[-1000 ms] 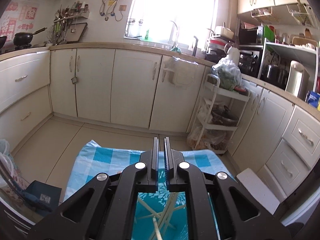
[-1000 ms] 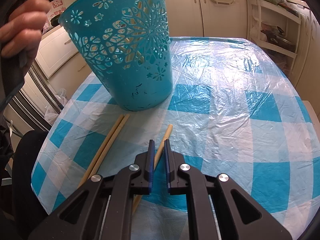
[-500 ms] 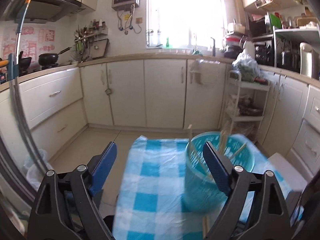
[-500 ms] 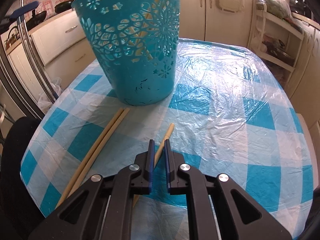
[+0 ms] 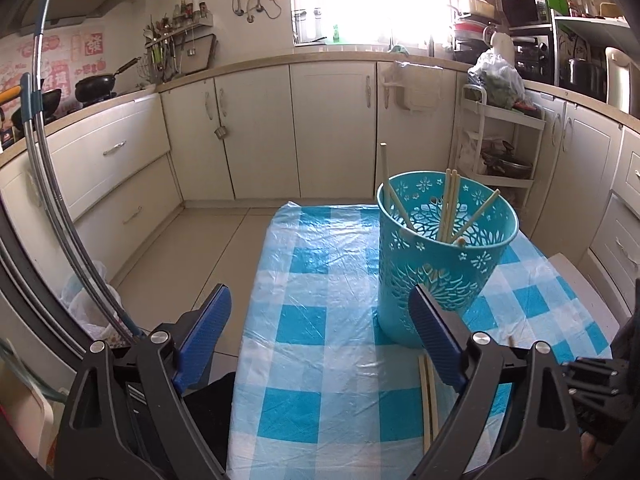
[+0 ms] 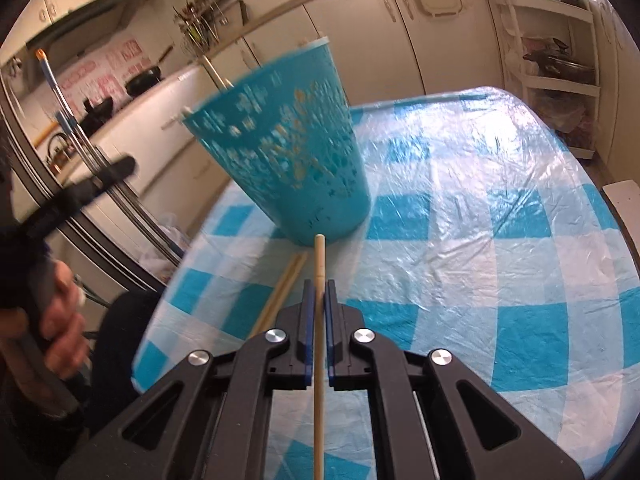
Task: Organize utensils
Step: 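Grasp a wooden chopstick with the right tool and lift it, then carry the chopstick over the teal basket and open the right tool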
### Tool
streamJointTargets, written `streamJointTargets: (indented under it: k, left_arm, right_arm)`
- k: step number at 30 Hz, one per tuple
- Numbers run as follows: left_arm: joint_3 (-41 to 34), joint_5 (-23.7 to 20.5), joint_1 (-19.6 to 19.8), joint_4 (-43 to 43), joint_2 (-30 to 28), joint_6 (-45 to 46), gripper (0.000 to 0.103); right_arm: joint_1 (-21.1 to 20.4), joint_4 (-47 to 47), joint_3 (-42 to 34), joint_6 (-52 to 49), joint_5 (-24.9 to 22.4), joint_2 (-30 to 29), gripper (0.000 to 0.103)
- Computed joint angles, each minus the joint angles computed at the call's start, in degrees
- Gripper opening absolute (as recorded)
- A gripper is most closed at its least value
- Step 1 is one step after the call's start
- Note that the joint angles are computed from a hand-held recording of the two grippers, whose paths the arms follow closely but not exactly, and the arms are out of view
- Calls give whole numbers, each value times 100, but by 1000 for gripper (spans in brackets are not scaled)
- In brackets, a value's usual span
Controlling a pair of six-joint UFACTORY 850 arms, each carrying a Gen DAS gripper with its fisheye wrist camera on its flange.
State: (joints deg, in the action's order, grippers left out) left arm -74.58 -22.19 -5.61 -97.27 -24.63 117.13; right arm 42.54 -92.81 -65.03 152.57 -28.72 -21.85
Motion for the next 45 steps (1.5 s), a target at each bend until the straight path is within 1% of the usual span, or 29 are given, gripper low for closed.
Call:
streamJointTargets:
  k: [2,8,13,16,20,28,34,40,42,45]
  left_arm:
    - [14,13,-14,164,4,-147,87]
    - [68,3,-27,363,45,-263,87]
    - [82,-19,-33,491,55,-390,87]
    - [38,-38,-10,633,24,-548,87]
    - [-45,-50,20,904,-54,-868,87]
    - [-126,-60,94,1138,-169,-1206,87]
    - [-235,-62,139,1501,-285,-1649,87]
    - [-293,-33,175,1671,-362,-1867,87]
    - [-314,-29,190,1753,-386,-1960,87]
    - [-319,-12,206,1803,-402,-1995,87]
  right_arm:
    - [48,-578,124,572,-158,148,6]
    - [80,-1340,248,1119,-675,496,5]
    - [72,-1603,147,872,-1033,729,5]
    - [44,-1657,-20,555,-1113,785,5]
    - [-42,-1569,-266,47,-1063,801,5]
    - [-317,-1378,-788,-866,-931,721,4]
    - [-481,-1223,-1258,-1473,-1010,395,4]
    - [-676,-668,-1551,-1892,-644,-51,4]
    - [-691,-607,-1486,-1746,-544,-74,4]
    - [-616,-572,-1349,-1579,-540,-23,4]
